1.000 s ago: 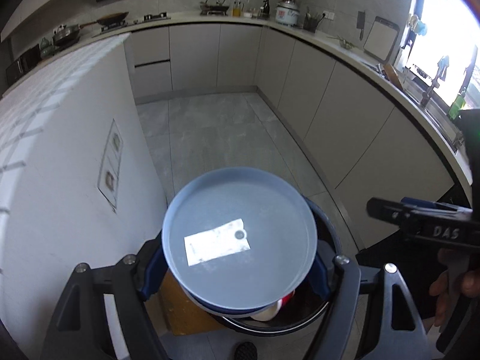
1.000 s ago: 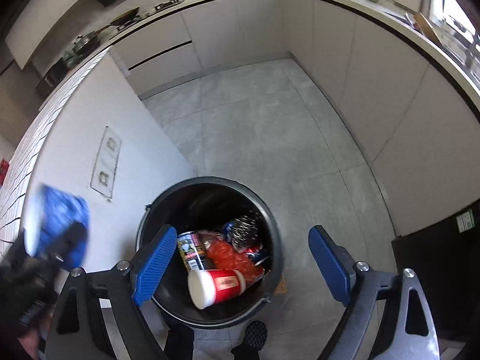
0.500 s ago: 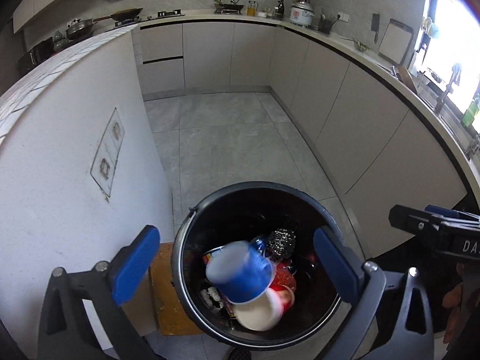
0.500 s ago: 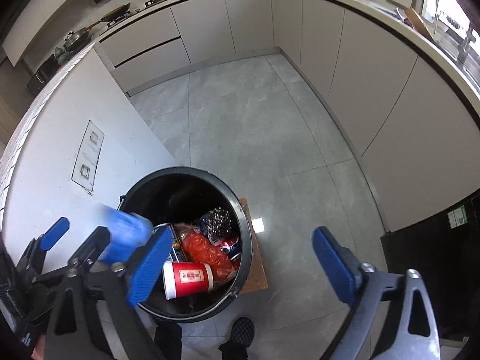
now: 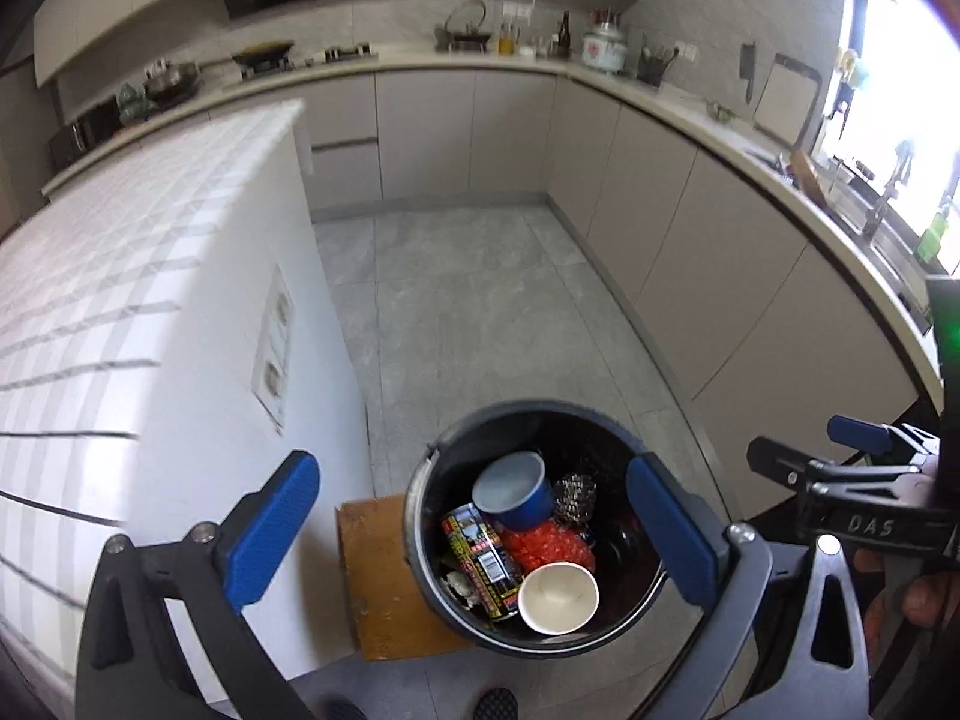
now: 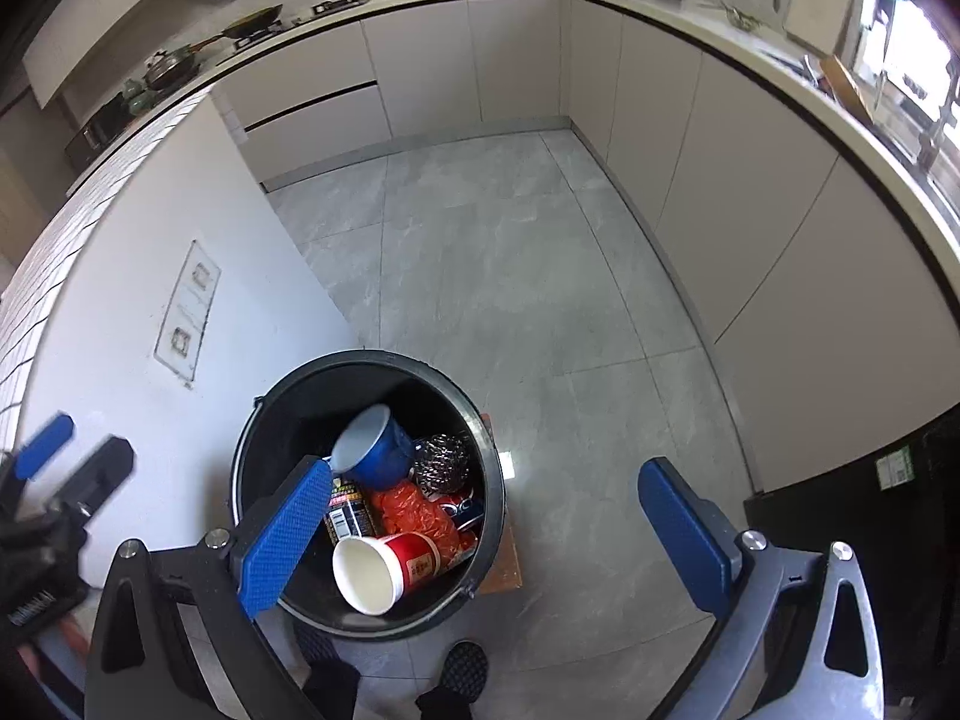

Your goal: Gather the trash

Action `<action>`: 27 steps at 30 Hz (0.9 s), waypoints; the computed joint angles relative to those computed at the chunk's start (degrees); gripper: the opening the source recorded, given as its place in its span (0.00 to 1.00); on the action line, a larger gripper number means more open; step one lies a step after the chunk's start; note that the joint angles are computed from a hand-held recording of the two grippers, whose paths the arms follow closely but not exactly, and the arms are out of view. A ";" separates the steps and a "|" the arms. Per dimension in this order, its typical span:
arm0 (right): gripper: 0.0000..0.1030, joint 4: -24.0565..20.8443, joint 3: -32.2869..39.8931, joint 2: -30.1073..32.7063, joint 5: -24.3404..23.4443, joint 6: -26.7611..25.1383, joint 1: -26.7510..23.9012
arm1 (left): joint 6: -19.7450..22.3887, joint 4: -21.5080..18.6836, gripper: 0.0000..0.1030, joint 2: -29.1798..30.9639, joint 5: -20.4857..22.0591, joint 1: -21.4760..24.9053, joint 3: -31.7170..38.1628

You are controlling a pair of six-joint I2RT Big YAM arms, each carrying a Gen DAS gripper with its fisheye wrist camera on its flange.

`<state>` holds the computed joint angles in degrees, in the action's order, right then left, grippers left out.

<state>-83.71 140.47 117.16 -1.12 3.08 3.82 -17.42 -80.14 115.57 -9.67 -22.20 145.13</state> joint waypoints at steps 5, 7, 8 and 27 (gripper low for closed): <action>1.00 3.09 -4.97 -5.89 -0.28 -0.65 1.17 | -0.42 2.84 1.00 -6.61 -0.43 0.53 -6.77; 1.00 4.04 -7.13 -8.26 -0.42 -0.43 1.79 | -0.71 4.60 1.00 -9.80 -0.96 0.63 -10.78; 1.00 4.37 -8.02 -9.43 -0.32 -0.47 2.22 | -0.97 5.24 1.00 -11.61 -1.02 0.71 -13.06; 1.00 10.41 -31.95 -34.34 3.77 -1.44 11.54 | -4.33 9.25 1.00 -32.73 -7.26 -2.42 -33.84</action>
